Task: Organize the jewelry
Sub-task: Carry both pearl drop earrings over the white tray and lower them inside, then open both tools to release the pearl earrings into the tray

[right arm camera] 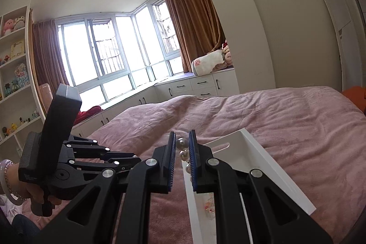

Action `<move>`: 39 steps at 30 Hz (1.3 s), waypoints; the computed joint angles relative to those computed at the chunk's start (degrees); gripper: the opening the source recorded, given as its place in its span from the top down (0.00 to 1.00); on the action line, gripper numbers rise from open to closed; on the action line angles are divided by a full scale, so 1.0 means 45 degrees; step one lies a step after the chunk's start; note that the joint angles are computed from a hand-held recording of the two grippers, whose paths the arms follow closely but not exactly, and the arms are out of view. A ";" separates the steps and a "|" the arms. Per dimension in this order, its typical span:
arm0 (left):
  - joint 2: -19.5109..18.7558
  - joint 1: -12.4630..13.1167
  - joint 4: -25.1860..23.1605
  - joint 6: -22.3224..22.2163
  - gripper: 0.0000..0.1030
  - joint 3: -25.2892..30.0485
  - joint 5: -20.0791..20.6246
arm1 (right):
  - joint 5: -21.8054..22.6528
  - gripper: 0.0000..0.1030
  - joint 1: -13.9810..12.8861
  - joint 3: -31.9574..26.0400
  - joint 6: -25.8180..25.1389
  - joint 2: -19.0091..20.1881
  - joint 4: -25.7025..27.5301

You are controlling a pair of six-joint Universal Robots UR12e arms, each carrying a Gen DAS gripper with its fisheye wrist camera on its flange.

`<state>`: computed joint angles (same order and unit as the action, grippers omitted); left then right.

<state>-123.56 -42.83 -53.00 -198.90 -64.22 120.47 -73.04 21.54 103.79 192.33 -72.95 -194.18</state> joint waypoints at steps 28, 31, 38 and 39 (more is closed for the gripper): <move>-0.4100 0.0345 -0.3285 -0.0716 0.84 0.6856 -0.1220 | -0.0606 0.87 -0.0705 0.0235 -0.0214 -0.0285 0.2225; -0.4167 0.0381 -0.3235 -0.0922 0.84 0.6763 -0.1502 | -0.0589 0.87 -0.0678 0.0229 -0.0264 -0.0276 0.2265; -0.4151 0.0407 -0.2977 -0.1204 0.84 0.6427 -0.1724 | -0.0822 0.87 -0.0590 0.0139 -0.0495 -0.0259 0.2573; -0.4139 0.0410 -0.2944 -0.1215 0.83 0.6391 -0.1731 | -0.0921 0.87 -0.0559 0.0126 -0.0567 -0.0252 0.2608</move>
